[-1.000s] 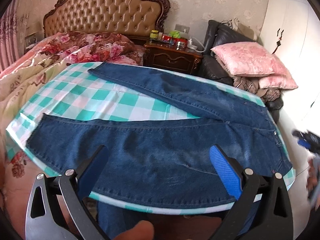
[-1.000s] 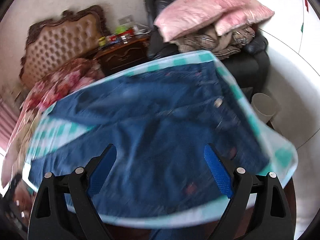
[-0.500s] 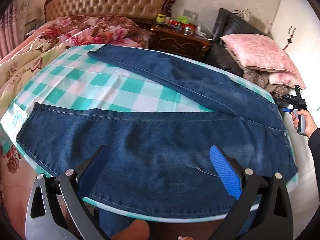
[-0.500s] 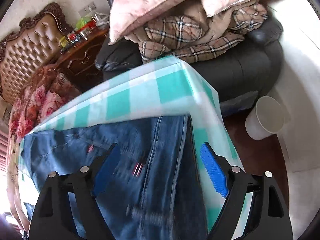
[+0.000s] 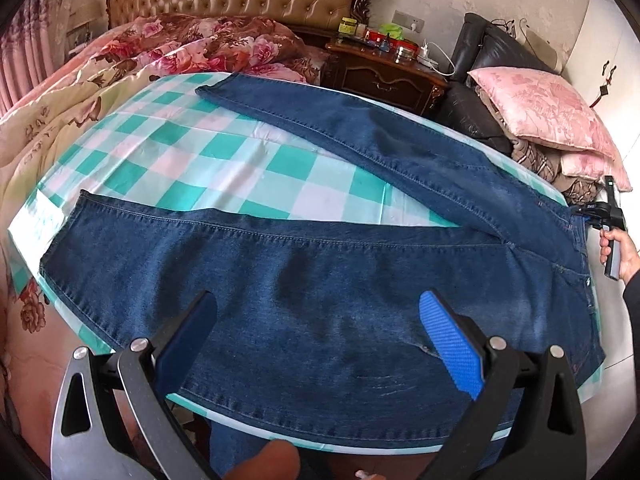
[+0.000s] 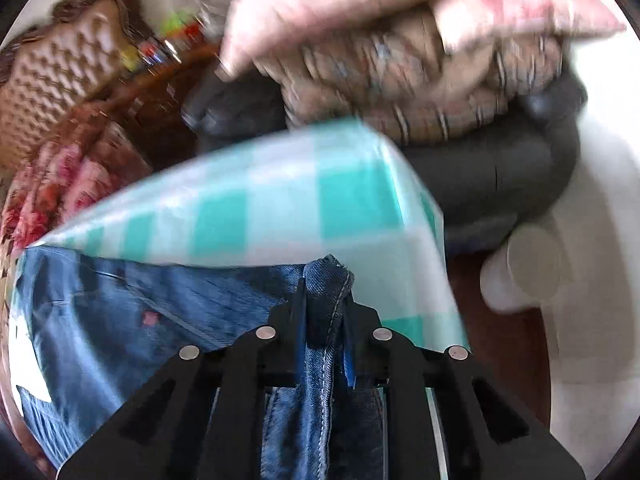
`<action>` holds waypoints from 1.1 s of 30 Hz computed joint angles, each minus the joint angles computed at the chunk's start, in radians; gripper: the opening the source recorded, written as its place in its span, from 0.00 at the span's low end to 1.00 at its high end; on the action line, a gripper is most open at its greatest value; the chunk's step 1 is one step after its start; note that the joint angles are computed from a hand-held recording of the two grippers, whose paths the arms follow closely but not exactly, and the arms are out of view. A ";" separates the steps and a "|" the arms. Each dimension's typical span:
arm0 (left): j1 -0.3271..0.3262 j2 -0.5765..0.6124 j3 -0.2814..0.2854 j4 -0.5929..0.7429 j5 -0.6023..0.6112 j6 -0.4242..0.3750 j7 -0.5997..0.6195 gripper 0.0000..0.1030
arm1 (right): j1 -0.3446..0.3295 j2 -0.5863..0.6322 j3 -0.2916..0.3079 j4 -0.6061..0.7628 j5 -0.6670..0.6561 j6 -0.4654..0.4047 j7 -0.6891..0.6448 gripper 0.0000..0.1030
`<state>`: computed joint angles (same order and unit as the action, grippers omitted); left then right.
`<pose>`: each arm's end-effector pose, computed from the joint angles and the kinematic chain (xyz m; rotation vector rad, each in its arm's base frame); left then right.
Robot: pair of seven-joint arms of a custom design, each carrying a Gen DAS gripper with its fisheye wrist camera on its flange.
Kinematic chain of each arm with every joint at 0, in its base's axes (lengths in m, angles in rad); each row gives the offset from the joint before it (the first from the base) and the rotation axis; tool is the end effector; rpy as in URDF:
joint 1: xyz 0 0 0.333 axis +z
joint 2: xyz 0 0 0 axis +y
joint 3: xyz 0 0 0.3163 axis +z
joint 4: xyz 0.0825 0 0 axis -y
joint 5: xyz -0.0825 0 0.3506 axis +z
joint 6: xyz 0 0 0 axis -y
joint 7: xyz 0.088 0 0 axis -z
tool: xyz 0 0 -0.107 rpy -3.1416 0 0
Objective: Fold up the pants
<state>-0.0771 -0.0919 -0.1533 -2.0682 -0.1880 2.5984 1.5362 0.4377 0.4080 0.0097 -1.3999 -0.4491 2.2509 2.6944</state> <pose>0.5277 -0.1228 0.5565 -1.8787 2.0145 -0.8141 0.6255 0.2853 0.5321 -1.3862 2.2625 -0.5490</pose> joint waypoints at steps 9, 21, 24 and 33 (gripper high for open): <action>0.001 0.020 0.021 0.061 -0.178 -0.003 0.077 0.98 | 0.205 -0.421 0.127 -0.411 -0.611 0.259 0.529 0.15; 0.106 0.431 0.009 0.504 -0.641 -0.310 0.284 0.56 | 0.178 -0.533 0.312 -0.712 -0.693 0.329 1.115 0.15; 0.135 0.565 -0.029 0.659 -0.645 -0.331 0.210 0.48 | 0.175 -0.538 0.315 -0.685 -0.668 0.301 1.063 0.15; 0.156 0.948 -0.112 1.147 -0.520 -0.427 -0.134 0.40 | 0.140 -0.569 0.310 -0.651 -0.623 0.284 0.957 0.15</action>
<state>0.0791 0.8564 -0.2652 -0.9215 -0.7084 2.1717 1.4019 0.5776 -0.1613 0.3192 -2.0511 -1.0724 2.5351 3.6512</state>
